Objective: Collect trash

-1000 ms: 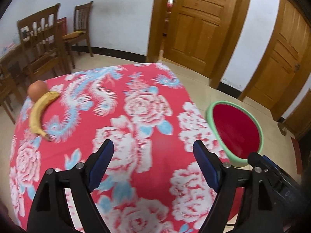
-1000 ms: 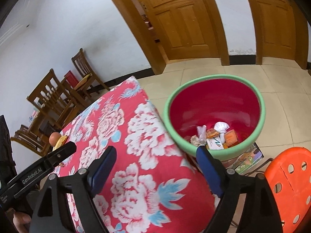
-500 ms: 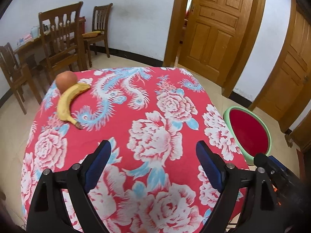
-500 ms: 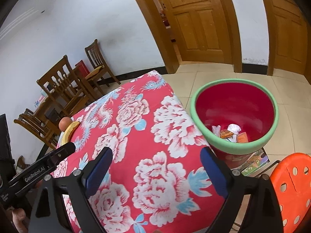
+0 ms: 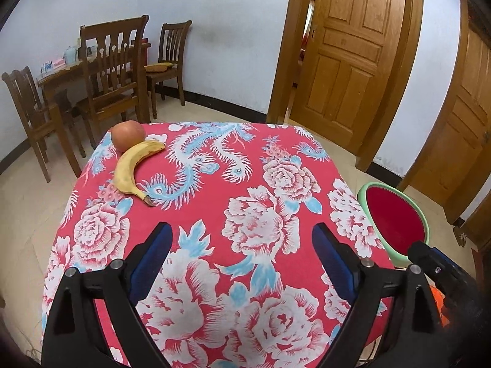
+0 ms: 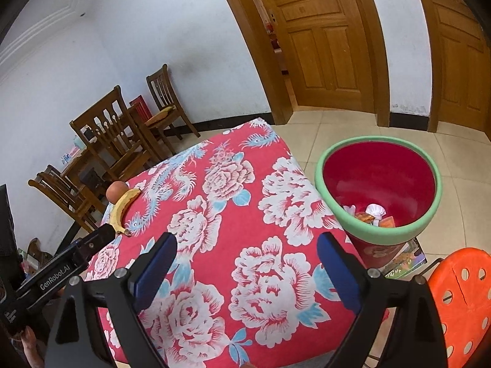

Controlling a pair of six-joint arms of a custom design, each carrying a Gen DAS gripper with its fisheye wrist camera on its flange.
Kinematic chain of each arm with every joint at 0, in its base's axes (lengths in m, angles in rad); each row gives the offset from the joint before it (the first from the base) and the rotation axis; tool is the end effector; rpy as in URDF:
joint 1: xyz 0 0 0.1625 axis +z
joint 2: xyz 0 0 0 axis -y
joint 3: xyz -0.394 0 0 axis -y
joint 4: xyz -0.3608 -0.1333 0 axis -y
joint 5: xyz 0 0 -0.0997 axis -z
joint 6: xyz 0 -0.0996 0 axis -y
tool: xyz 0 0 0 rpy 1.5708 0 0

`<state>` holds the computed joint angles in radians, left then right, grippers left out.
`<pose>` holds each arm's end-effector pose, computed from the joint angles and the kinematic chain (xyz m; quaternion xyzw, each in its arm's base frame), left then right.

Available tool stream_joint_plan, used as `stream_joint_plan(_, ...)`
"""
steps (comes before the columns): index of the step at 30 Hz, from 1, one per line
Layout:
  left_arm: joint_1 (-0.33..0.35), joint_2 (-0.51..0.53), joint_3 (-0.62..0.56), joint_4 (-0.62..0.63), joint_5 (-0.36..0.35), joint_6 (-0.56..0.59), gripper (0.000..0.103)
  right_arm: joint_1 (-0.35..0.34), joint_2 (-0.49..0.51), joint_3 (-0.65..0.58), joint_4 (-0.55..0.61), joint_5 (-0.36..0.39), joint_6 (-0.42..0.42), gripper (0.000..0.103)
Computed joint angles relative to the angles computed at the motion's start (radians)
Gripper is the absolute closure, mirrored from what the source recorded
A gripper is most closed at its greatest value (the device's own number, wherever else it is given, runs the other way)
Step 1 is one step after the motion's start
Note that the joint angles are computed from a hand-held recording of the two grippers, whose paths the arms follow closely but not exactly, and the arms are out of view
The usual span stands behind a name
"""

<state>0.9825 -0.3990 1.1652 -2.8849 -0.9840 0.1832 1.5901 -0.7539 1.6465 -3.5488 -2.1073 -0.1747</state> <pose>-0.2602 -0.7296 0.0465 0.2743 0.8833 -0.3097 0.2206 0.0946 -0.6341 0.1995 -0.0563 -0.8351 0.4789 0.2649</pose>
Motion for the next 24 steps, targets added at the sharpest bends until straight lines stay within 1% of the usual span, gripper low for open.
stream_joint_plan(7, 0.001, -0.011, 0.022, -0.04, -0.009, 0.018, 0.012, 0.001, -0.004, 0.01, -0.007, 0.015, -0.005, 0.009)
stream_joint_plan(24, 0.0, -0.013, 0.027, -0.042, -0.016, 0.012, 0.012, 0.0, -0.008, 0.014, -0.01, 0.018, -0.006, 0.009)
